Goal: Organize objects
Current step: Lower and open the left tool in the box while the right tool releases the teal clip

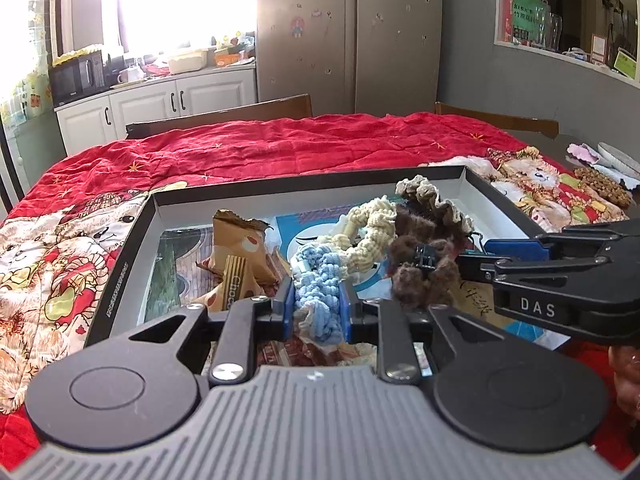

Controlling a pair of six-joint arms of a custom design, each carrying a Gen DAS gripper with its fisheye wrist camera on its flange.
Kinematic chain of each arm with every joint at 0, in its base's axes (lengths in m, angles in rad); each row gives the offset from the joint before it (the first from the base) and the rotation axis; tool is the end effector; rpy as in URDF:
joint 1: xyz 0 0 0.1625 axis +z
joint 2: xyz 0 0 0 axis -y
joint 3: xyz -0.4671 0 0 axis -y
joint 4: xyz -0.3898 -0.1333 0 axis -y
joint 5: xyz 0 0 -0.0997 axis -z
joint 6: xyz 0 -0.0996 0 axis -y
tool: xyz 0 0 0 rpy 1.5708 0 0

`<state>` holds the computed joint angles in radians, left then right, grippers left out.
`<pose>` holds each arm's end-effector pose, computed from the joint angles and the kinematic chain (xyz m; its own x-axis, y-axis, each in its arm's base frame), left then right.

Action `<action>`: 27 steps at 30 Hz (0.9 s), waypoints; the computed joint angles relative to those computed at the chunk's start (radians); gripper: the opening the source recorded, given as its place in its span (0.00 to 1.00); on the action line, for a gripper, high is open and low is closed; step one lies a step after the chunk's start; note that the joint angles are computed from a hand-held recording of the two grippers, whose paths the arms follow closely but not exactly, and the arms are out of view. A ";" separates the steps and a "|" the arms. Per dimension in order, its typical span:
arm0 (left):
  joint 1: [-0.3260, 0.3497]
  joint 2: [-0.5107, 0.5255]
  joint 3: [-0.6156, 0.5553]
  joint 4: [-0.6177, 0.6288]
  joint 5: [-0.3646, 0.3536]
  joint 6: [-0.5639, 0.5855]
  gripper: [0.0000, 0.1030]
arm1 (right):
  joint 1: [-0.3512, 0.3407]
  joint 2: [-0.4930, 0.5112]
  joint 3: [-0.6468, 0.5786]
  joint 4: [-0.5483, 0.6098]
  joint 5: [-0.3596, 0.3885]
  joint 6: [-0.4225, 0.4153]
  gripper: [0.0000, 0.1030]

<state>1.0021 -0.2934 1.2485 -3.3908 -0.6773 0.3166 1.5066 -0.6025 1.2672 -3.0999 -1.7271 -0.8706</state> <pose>-0.2447 -0.7746 0.0148 -0.6965 0.0160 -0.7173 0.5958 0.5699 -0.5658 0.0642 -0.8371 0.1988 -0.6621 -0.3784 0.6468 -0.7212 0.5562 -0.4129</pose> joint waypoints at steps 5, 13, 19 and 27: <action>0.000 -0.001 0.000 0.026 0.004 -0.003 0.26 | 0.005 0.005 -0.011 0.021 -0.019 -0.023 0.26; 0.001 -0.001 -0.002 0.050 0.012 -0.009 0.27 | 0.014 0.012 -0.020 0.030 -0.044 -0.054 0.26; 0.001 -0.005 0.001 0.060 0.009 -0.020 0.35 | 0.019 0.015 -0.021 0.025 -0.057 -0.072 0.26; -0.001 -0.006 0.004 0.060 0.006 -0.012 0.57 | 0.025 0.016 -0.028 0.040 -0.075 -0.080 0.30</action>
<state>1.0015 -0.2990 1.2525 -3.3305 -0.6718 0.3042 1.5312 -0.5866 1.2394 -3.0597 -1.8019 -0.9504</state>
